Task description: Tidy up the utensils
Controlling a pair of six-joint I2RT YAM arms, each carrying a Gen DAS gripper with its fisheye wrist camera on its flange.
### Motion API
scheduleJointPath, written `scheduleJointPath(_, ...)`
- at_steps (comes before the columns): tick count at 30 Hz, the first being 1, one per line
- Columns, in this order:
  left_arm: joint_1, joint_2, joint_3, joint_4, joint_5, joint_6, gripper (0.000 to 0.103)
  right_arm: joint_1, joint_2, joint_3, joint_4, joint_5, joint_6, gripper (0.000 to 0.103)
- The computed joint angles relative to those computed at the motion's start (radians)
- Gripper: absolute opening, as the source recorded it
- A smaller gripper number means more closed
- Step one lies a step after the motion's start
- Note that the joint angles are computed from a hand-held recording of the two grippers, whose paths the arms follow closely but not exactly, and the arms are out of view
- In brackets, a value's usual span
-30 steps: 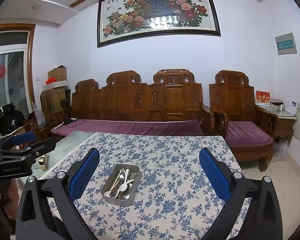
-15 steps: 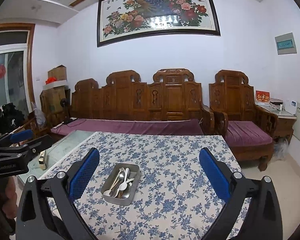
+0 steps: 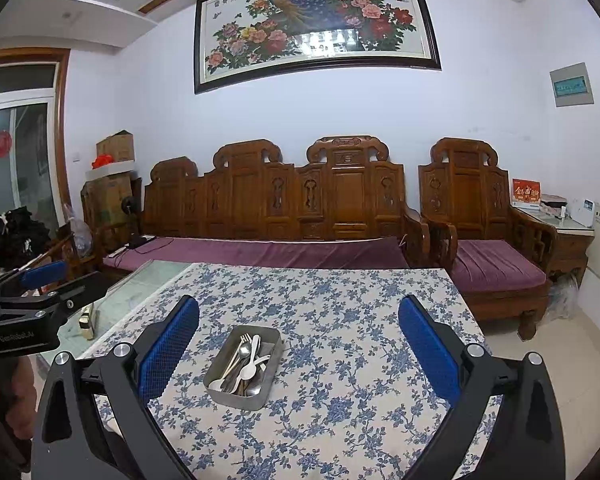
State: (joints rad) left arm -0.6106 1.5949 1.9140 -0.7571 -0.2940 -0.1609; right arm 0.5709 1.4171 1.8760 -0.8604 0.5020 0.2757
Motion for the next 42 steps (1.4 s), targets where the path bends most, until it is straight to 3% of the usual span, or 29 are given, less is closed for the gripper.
scheduleJointPath(42, -0.018, -0.005, -0.003, 0.001, -0.017, 0.0, 0.095, 0.0, 0.005, 0.006, -0.003, -0.002, 0.007, 0.1)
